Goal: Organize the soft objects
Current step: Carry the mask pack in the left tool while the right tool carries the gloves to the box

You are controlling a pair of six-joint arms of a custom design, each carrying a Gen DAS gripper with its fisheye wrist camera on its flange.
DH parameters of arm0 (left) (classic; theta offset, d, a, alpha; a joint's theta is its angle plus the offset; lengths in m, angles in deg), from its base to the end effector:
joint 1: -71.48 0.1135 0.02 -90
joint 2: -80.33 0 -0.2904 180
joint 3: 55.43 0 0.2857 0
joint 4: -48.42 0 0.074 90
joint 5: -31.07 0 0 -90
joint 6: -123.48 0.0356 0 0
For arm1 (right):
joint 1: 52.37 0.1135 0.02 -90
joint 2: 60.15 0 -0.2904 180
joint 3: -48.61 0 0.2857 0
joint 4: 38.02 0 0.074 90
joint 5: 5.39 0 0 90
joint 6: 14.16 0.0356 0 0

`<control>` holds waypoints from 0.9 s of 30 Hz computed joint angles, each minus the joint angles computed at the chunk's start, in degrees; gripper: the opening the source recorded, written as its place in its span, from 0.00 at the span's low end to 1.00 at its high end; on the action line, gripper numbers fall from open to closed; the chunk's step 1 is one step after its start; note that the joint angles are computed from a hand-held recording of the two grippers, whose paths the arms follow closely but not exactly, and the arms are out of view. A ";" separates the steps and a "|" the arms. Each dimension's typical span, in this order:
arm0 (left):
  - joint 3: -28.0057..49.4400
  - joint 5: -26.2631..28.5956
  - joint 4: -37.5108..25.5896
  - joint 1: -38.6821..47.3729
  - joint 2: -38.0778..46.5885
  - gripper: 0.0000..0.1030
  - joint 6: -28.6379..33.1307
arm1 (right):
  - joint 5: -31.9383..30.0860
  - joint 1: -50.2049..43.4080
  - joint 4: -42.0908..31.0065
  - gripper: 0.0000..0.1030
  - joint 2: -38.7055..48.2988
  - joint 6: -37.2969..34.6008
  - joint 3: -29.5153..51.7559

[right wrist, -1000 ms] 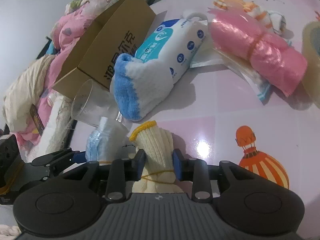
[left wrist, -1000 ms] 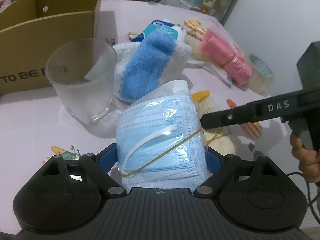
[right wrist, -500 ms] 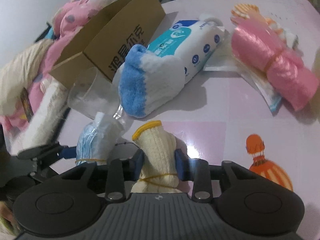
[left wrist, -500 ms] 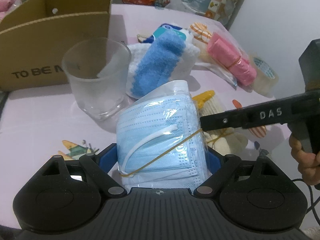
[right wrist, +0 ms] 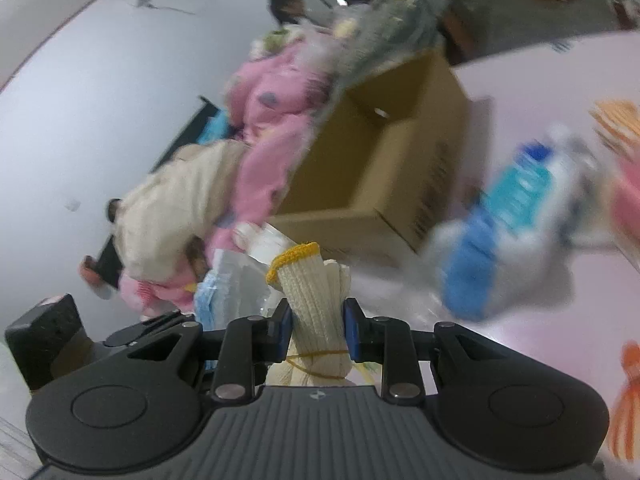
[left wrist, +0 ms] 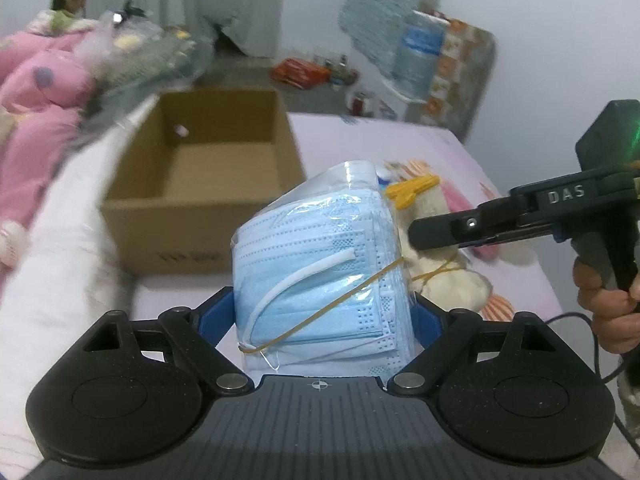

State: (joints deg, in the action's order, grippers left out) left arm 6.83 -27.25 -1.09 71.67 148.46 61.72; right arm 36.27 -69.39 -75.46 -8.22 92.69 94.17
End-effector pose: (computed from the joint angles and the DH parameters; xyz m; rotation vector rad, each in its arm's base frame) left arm 0.2553 -0.0178 0.2680 0.7839 2.2665 -0.4742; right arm 0.1946 -0.0317 0.2428 0.2343 2.1918 0.9703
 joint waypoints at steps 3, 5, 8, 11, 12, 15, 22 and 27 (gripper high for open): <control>4.11 -2.07 1.00 0.32 2.10 0.86 -0.85 | -0.12 2.82 4.10 0.16 5.14 3.25 4.82; 7.88 -3.00 1.09 -0.24 5.18 0.86 -1.68 | 0.72 4.73 6.08 0.16 9.42 5.05 8.50; 12.70 -5.48 2.68 -1.80 9.77 0.86 -3.07 | 2.45 6.77 7.89 0.16 16.29 6.73 14.26; 16.98 -8.11 4.37 -3.18 14.62 0.86 -3.61 | 4.21 7.88 7.81 0.16 24.12 7.51 21.01; 18.45 -9.09 4.94 -3.69 16.63 0.86 -3.87 | 4.94 8.08 7.36 0.16 26.67 7.35 23.31; 25.27 -12.31 5.67 -5.78 24.35 0.86 -4.91 | 7.29 8.43 5.51 0.16 35.92 7.18 32.00; 47.17 -19.73 1.57 -9.77 45.60 0.86 -5.79 | 12.45 8.50 -2.88 0.16 58.78 6.51 56.62; 61.38 -27.51 -1.32 -12.82 58.10 0.86 -5.03 | 17.16 9.44 -11.61 0.16 73.67 4.66 76.01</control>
State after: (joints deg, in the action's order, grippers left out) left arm 68.20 -54.76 -2.41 58.85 206.56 56.69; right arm 53.44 -59.95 -87.07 65.46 97.35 170.18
